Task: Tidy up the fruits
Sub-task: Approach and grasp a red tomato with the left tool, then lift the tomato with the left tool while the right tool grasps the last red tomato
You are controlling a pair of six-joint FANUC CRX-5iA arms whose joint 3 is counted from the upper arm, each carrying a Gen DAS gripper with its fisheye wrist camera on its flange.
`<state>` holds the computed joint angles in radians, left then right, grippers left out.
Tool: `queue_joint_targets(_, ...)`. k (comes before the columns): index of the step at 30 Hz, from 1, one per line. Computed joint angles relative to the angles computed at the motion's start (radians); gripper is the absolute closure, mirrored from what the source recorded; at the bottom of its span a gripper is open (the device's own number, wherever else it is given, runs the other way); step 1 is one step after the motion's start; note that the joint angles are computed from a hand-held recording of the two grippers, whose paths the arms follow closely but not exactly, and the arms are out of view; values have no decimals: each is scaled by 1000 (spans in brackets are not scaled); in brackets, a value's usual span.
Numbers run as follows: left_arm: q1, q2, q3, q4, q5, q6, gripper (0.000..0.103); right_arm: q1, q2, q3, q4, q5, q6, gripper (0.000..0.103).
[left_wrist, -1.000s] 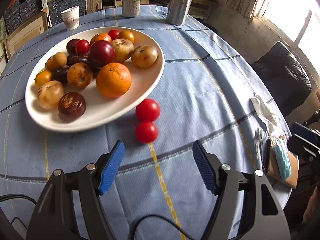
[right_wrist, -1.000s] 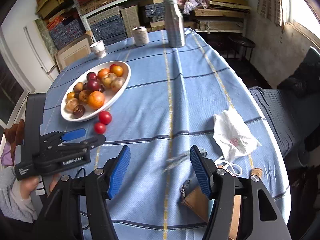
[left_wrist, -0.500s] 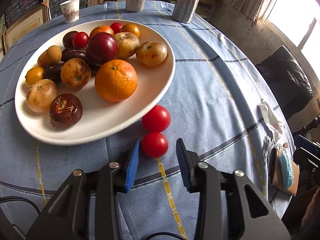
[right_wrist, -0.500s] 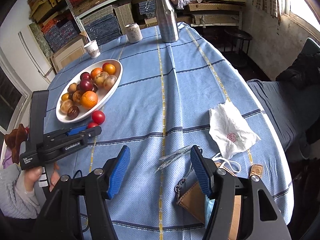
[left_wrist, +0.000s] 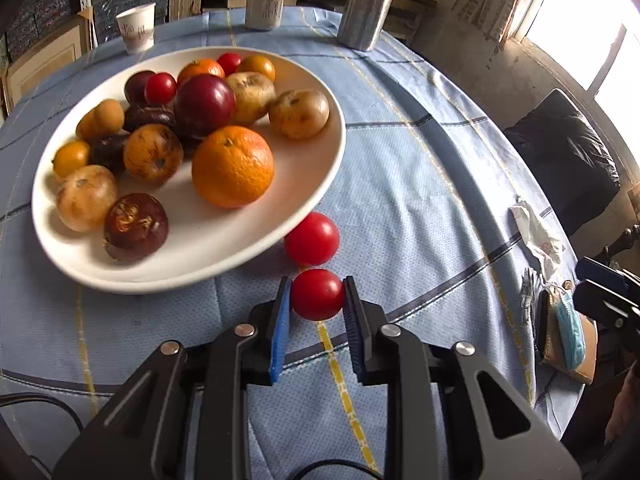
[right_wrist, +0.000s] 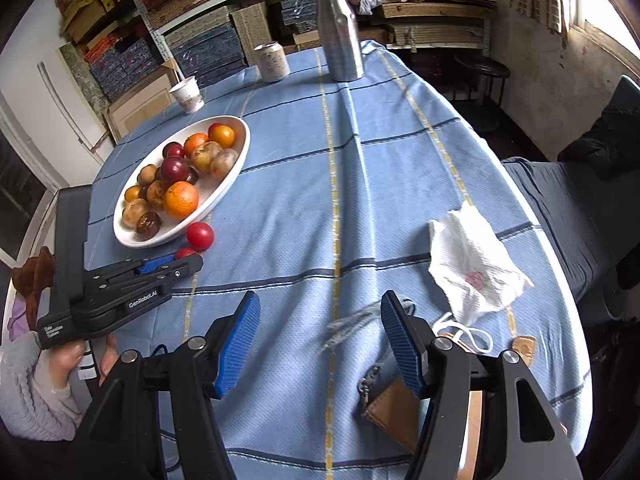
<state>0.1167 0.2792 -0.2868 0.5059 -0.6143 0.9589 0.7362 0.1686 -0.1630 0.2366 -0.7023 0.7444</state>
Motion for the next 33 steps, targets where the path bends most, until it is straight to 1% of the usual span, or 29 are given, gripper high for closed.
queue_joint_targets(3, 17, -40, -28, 0, 16, -12, 79, 3, 36, 47, -36, 2, 64, 39)
queue_joint_targets(6, 52, -80, -47, -30, 13, 15, 79, 7, 89, 118, -89, -2, 160, 39)
queue_joint_targets(8, 81, -106, -56, -69, 12, 56, 79, 12, 135, 174, -124, -8, 237, 39)
queue_joint_targets(13, 152, -154, -76, -143, -3, 142, 79, 15, 261, 340, -202, -61, 439, 39)
queue_joint_targets(16, 183, -172, -86, -171, -8, 177, 79, 16, 324, 427, -231, -106, 529, 39)
queue_joint_targets(21, 214, -183, -90, -218, -21, 233, 78, 16, 398, 524, -253, -163, 588, 39)
queue_joint_targets(28, 230, -180, -87, -242, -35, 270, 78, 14, 444, 586, -270, -188, 622, 39)
queue_joint_targets(30, 231, -174, -81, -246, -40, 272, 78, 14, 457, 602, -272, -195, 628, 42)
queue_joint_targets(33, 226, -167, -73, -252, -44, 275, 78, 14, 466, 612, -278, -199, 632, 48)
